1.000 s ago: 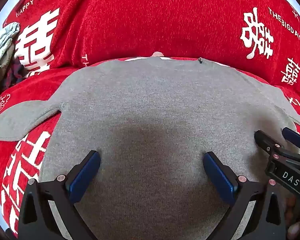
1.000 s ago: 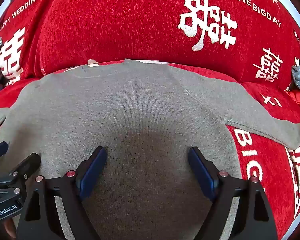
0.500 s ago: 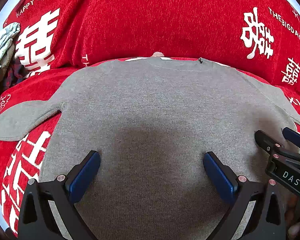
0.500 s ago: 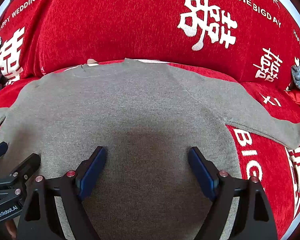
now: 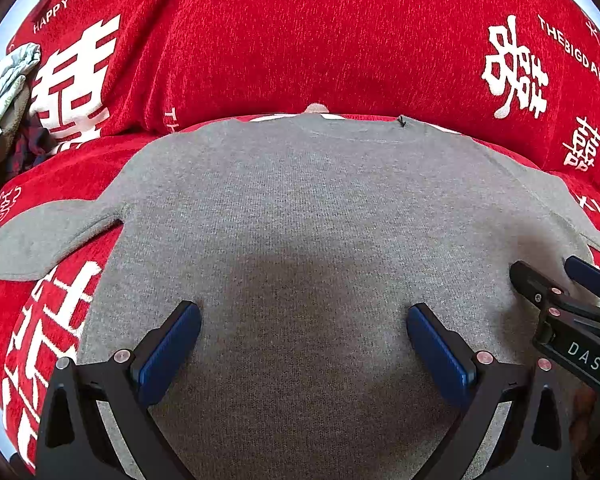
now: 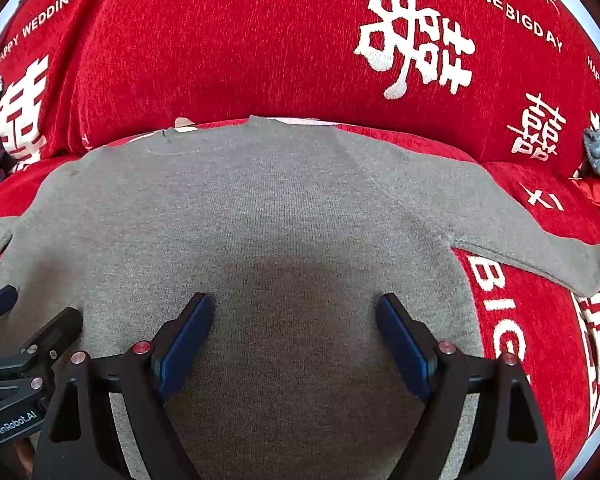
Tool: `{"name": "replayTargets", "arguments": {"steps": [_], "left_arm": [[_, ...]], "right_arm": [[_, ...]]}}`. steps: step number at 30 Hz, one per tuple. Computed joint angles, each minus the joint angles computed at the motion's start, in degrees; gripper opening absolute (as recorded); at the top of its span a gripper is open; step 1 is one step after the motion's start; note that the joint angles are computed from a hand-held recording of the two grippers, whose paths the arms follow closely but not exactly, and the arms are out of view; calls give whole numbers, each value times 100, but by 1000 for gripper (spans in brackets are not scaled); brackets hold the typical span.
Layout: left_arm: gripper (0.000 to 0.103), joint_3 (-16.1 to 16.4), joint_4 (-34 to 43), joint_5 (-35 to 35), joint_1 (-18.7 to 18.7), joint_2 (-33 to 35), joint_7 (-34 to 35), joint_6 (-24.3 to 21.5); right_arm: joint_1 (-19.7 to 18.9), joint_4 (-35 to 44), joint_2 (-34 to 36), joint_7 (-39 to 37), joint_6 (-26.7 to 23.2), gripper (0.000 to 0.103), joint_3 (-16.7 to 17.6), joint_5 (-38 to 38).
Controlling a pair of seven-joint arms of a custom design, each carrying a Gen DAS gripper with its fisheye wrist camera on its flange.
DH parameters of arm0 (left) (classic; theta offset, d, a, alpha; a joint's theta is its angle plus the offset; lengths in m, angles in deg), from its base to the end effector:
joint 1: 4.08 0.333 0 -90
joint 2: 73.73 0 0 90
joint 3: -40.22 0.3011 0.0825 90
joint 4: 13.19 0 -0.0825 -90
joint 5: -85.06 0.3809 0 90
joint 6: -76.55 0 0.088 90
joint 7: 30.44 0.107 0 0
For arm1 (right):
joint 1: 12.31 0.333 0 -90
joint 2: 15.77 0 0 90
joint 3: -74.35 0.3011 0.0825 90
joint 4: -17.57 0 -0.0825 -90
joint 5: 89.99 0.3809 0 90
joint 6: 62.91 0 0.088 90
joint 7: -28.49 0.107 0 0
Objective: Fold small clothes
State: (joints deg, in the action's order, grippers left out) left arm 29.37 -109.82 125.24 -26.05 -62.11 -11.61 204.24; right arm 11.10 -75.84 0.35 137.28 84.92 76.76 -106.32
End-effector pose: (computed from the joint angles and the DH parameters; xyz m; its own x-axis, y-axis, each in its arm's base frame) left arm 0.5613 -0.3275 0.5071 0.3270 -0.9449 0.0138 -0.7373 -0.2642 -0.6218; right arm 0.6155 0.2996 0.5199 0.2836 -0.9576 0.0501 -0.7263 -0.2486 -0.6408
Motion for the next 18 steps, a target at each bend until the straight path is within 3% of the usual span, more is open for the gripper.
{"name": "replayTargets", "arguments": {"steps": [18], "left_arm": [[103,9,93,-23,-29,51,9,-124]], "right_arm": [[16,-19,-17,7,-60,86,-4,-23]]}}
